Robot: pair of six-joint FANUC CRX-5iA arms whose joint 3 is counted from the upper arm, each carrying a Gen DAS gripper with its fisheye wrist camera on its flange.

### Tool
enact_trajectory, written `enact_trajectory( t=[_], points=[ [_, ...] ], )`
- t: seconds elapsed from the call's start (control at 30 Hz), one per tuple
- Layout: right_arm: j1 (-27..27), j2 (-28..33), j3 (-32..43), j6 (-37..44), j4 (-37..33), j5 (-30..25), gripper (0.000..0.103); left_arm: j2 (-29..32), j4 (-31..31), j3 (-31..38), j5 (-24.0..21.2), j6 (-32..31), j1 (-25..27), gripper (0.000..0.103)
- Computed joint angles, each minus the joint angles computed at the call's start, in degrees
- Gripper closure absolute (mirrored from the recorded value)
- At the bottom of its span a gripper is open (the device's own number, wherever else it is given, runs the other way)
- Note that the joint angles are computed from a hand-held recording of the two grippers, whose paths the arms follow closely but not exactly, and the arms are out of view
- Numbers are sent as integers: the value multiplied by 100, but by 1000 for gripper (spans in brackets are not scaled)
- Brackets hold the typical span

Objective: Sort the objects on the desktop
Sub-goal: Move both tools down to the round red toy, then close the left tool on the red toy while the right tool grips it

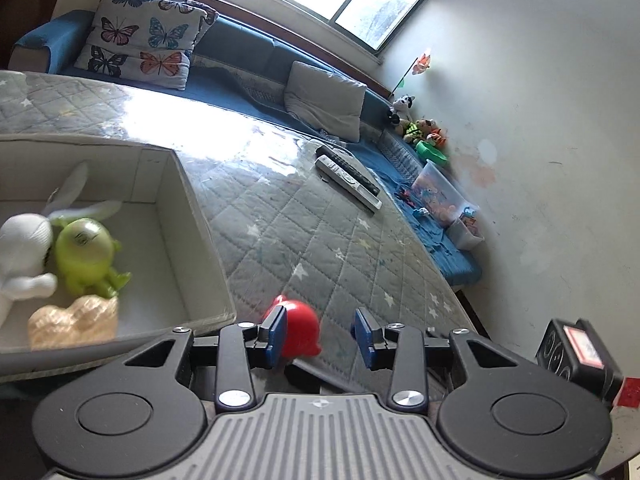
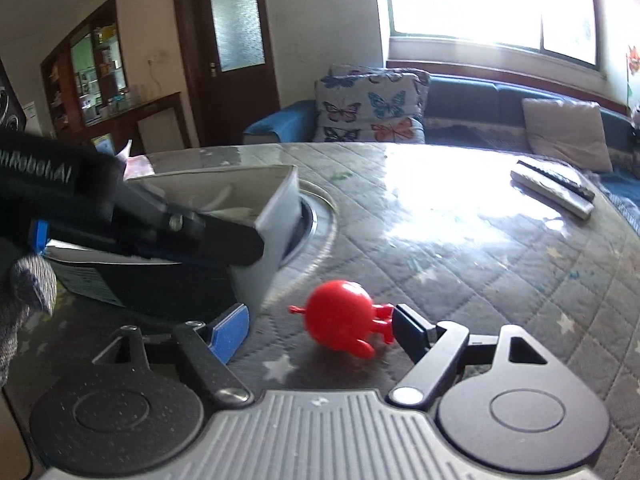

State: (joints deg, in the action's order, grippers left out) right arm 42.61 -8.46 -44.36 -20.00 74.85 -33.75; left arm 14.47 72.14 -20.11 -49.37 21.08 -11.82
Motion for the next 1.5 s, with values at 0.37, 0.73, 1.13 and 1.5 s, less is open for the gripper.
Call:
enact_trajectory(
  t=[0.37,0.73,1.13,1.5],
  points=[
    [-919,99,-283,-859,864,1080,16,490,-510,585,469,642,-355,63],
    [-1452,196,-348,-1527,1722,1645,16,611,-1030,833,911,1018,-554,63],
    [-1654,17,-535,-2056,2258,1809,20,534,-1015,786,697,884,-621,63],
    [-1646,-70,-614,-2054,2270,1813,20,975,-1619,1365,282,2153,-580,64]
  ],
)
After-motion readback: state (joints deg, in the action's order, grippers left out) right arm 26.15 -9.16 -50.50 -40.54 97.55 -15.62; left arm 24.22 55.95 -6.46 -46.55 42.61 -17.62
